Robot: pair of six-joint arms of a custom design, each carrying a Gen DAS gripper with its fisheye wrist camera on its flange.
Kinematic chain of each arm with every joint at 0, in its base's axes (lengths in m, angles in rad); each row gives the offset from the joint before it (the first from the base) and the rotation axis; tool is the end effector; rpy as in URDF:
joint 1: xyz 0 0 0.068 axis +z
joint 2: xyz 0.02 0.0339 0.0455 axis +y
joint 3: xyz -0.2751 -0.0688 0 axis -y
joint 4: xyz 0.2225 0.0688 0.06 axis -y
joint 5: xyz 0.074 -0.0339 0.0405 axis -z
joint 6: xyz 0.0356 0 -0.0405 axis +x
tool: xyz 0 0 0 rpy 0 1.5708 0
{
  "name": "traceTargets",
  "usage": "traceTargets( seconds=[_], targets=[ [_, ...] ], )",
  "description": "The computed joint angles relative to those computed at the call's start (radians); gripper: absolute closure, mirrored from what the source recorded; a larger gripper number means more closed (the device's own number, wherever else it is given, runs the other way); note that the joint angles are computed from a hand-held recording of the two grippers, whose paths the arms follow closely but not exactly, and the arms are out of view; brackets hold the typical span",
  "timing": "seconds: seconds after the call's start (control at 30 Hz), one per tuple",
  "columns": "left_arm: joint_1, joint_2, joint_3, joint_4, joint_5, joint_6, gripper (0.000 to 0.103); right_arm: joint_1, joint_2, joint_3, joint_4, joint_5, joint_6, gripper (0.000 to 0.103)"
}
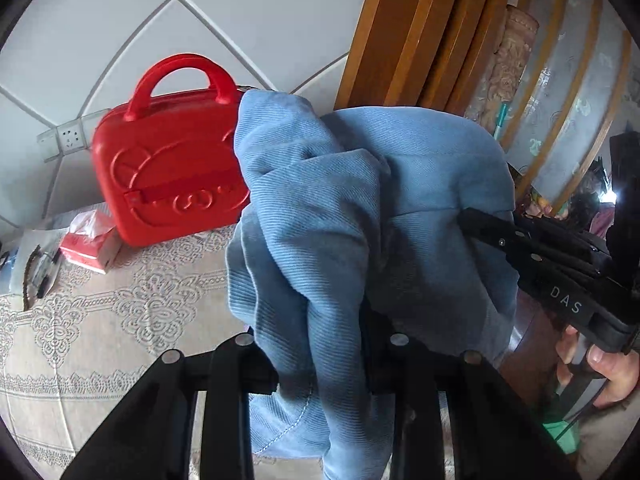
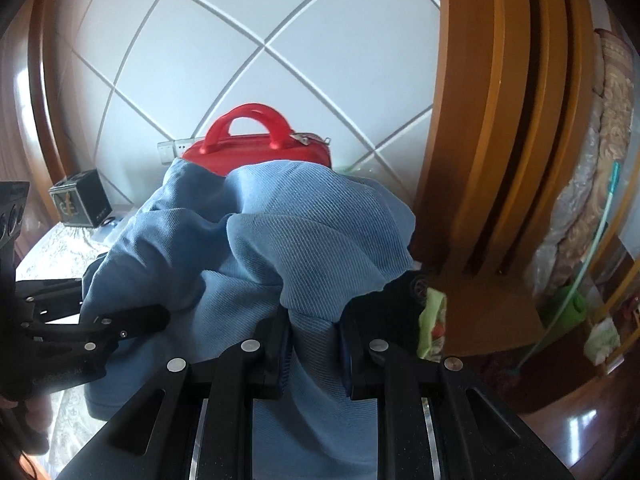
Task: Fold clothes
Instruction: 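Lift the folded shorts with both grippers and carry them toward the clothes stack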
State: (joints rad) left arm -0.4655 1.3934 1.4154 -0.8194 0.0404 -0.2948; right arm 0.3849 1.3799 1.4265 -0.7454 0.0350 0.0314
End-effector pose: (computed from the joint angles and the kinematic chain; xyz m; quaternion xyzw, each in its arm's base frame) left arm 0.2398 -0.1221 0.3708 0.0865 0.9220 -0.1573 0.3432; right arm 0.2518 0.1007 0.3834 -0.1521 0.8935 0.0717 0.4164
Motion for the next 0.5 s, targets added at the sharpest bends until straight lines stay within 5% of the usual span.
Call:
traceTargets(
  seconds=[0.27,0.33,0.4,0.5],
  targets=[
    [0.037,0.368,0.203,0.040,-0.007,-0.024,0.072,-0.241,0.321,0.165,0.067,-0.221,-0.127,0.080],
    [0.028,0.433,0.226,0.049,-0.083,-0.014,0.067,-0.263,0.405,0.191,0.101,-0.232,-0.111,0.068],
    [0.016,0.469,0.221,0.084,-0.168,0.003,0.036,-0.279,0.463,0.189,0.156,-0.226,-0.090,0.054],
    [0.013,0.487,0.184,0.159,-0.249,0.021,0.000,-0.282,0.543,0.190,0.198,-0.193,-0.083,0.053]
  ],
)
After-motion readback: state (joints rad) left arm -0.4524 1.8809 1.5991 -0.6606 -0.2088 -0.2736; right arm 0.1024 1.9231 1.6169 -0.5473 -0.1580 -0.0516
